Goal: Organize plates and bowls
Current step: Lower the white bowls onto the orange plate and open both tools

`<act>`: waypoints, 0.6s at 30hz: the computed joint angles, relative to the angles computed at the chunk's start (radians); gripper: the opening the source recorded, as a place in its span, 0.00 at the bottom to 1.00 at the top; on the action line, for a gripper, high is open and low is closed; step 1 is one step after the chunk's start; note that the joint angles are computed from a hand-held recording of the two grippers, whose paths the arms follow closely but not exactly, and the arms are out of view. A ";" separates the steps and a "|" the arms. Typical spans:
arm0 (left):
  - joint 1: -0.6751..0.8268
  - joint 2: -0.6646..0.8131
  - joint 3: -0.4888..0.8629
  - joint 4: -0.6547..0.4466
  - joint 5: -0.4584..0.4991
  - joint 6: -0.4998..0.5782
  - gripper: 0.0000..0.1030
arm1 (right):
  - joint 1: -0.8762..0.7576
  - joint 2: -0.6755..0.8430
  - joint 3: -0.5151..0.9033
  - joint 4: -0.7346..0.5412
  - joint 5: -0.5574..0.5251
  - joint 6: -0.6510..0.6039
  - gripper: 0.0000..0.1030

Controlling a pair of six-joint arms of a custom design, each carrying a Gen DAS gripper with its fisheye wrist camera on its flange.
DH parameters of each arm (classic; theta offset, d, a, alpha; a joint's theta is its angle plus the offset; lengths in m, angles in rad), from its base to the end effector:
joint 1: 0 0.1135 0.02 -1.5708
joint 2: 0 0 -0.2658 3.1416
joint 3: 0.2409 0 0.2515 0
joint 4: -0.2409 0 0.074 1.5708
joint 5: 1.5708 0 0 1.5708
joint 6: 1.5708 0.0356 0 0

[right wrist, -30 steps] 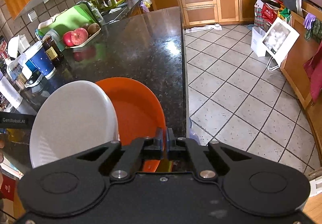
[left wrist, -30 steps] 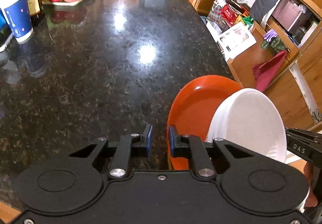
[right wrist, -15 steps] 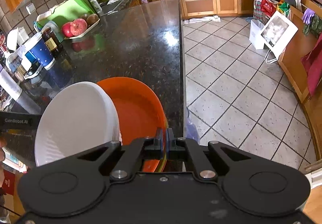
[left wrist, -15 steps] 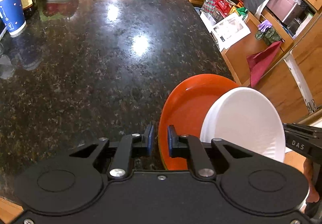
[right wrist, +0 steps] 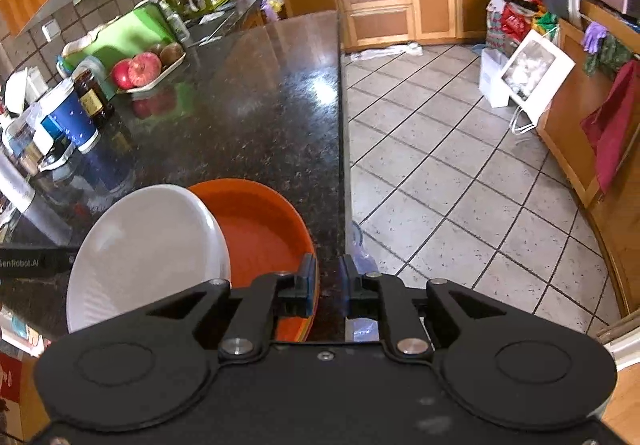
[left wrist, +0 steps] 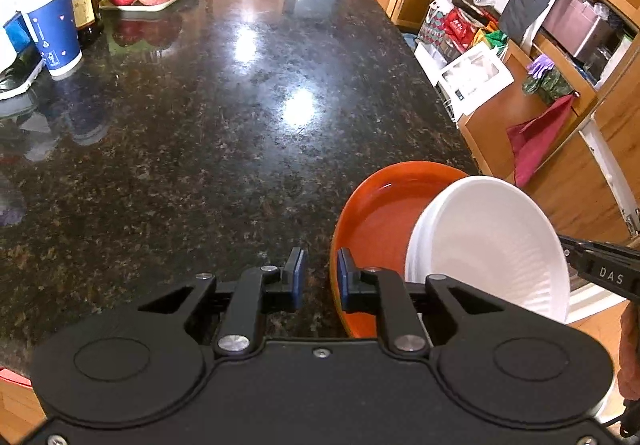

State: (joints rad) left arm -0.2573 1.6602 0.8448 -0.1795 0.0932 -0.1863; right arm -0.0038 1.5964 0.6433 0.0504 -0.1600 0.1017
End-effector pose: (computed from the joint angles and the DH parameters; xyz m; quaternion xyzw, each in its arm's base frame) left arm 0.3033 -0.0832 0.1498 0.0472 0.9567 -0.1060 0.2669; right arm 0.2848 0.0046 0.1292 0.0235 0.9418 0.0914 0.3227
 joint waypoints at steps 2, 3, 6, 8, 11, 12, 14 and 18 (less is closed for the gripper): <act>-0.004 -0.029 -0.023 0.016 -0.012 0.003 0.26 | 0.011 -0.041 -0.028 0.009 0.030 0.018 0.18; -0.007 -0.045 -0.036 0.026 -0.025 0.005 0.27 | 0.020 -0.067 -0.043 0.012 0.050 0.032 0.19; -0.019 -0.091 -0.075 0.062 -0.061 0.018 0.34 | 0.049 -0.147 -0.088 0.017 0.106 0.071 0.21; -0.025 -0.132 -0.111 0.092 -0.083 0.025 0.38 | 0.086 -0.220 -0.124 0.017 0.169 0.103 0.22; -0.035 -0.194 -0.155 0.113 -0.103 0.037 0.39 | 0.157 -0.338 -0.180 -0.001 0.267 0.148 0.28; -0.041 -0.212 -0.167 0.114 -0.111 0.039 0.39 | 0.184 -0.376 -0.194 -0.014 0.294 0.165 0.29; -0.058 -0.250 -0.193 0.111 -0.128 0.034 0.44 | 0.237 -0.443 -0.216 -0.045 0.334 0.202 0.30; -0.083 -0.311 -0.244 0.105 -0.123 0.036 0.47 | 0.376 -0.553 -0.258 -0.108 0.430 0.290 0.33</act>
State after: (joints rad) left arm -0.3400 1.3490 0.6012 -0.0749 -0.0301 -0.1499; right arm 0.3717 1.0433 0.3855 -0.0581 0.2698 0.3917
